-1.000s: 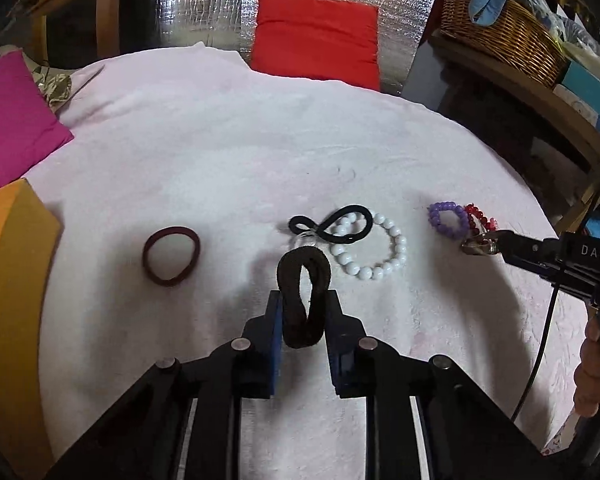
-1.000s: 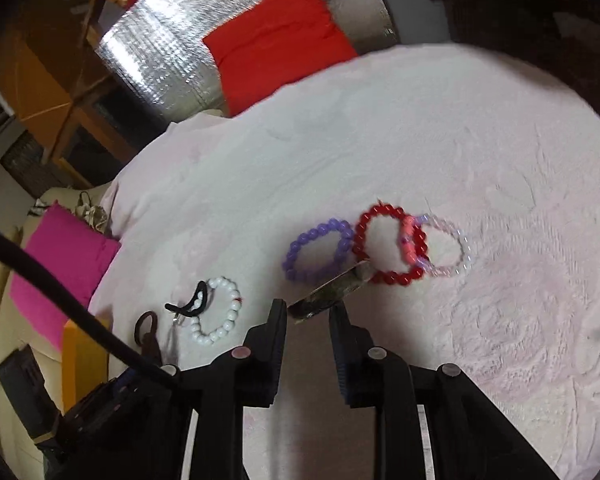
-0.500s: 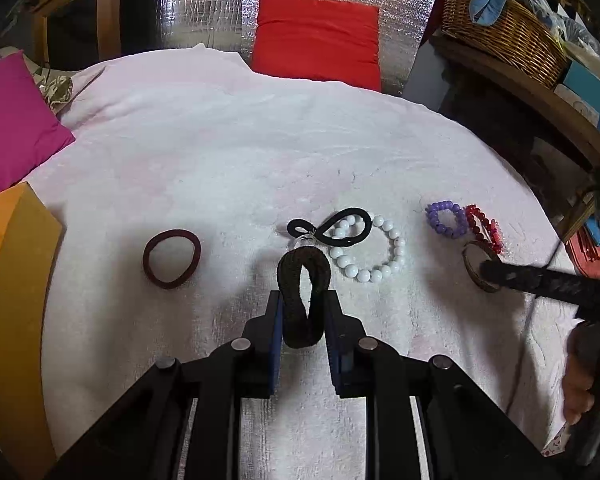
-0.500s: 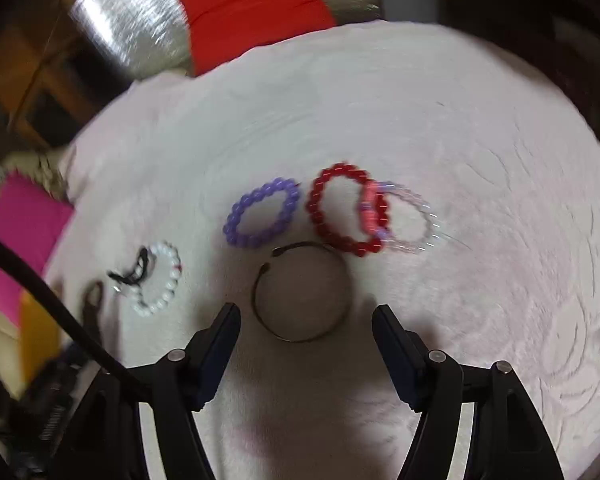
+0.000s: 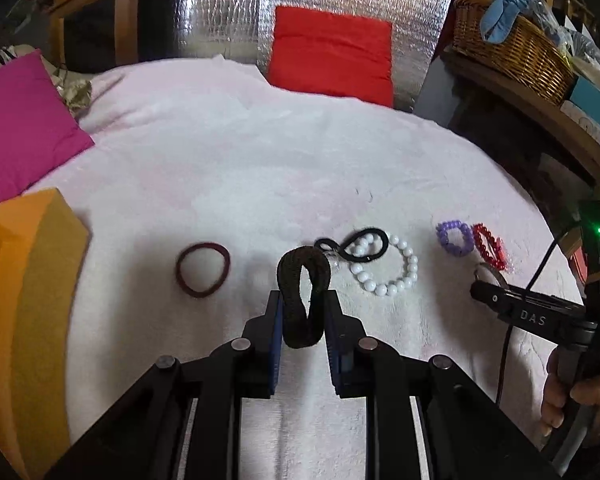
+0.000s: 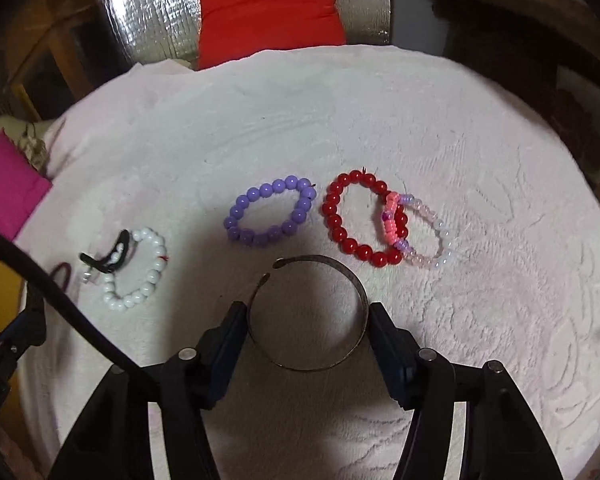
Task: Organize jewelry
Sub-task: 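Carry both items to the orange box while the right tool releases the bangle inside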
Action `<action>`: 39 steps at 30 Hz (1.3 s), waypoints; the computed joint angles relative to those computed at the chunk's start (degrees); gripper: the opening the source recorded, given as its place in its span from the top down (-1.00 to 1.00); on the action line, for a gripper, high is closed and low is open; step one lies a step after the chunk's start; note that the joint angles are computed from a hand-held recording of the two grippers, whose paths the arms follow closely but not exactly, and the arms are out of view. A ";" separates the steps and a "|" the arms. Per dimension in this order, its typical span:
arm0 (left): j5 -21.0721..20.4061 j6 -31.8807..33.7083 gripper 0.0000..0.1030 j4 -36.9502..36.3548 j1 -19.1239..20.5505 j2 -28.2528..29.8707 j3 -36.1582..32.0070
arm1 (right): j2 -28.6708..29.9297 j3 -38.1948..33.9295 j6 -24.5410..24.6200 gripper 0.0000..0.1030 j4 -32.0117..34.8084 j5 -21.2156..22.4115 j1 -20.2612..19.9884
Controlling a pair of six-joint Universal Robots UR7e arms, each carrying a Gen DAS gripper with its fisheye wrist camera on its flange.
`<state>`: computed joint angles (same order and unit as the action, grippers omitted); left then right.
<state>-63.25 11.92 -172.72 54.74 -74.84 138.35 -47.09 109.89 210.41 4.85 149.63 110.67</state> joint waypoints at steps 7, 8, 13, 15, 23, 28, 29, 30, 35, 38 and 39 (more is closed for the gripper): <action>0.91 0.83 0.60 0.02 -0.22 -6.66 1.54 | -4.76 6.73 -2.89 -0.24 -10.65 -6.18 0.36; 1.20 0.89 0.60 0.02 -0.31 -7.97 1.95 | -4.79 7.16 -2.12 -0.24 -11.13 -6.65 0.95; 4.86 0.76 0.60 -0.20 -0.97 -17.09 4.59 | -3.45 6.72 2.77 -0.24 -11.95 -9.52 5.63; 7.86 0.21 0.60 -0.20 -1.00 -20.71 5.32 | -0.91 2.99 5.29 -0.24 -8.31 -9.86 8.15; 15.88 -2.73 0.60 -2.59 4.60 -33.01 5.11 | 10.90 -20.78 0.57 -0.24 5.66 -11.69 16.59; 18.09 -5.40 0.60 -3.83 12.64 -31.19 2.30 | 24.16 -42.15 -3.03 -0.24 16.41 -15.16 18.20; 18.15 -6.67 0.60 -3.39 14.93 -30.15 1.13 | 27.41 -47.30 -3.31 -0.24 19.46 -16.25 18.42; 18.25 -7.81 0.60 -2.84 16.31 -29.60 0.42 | 30.73 -52.59 -3.88 -0.24 22.58 -16.84 18.72; 17.78 -12.53 0.60 0.27 21.05 -26.31 -2.52 | 42.86 -72.12 -5.62 -0.24 34.05 -19.31 18.95; 16.96 -13.04 0.60 1.43 22.66 -25.54 -3.11 | 47.14 -78.26 -4.72 -0.24 37.87 -20.95 18.44; 16.63 -13.33 0.60 1.87 23.13 -25.29 -3.36 | 48.69 -80.43 -4.40 -0.24 39.17 -21.32 18.25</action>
<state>-46.61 -1.41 -170.85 77.87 -100.13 134.98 1.61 29.46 206.01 44.02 128.31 128.92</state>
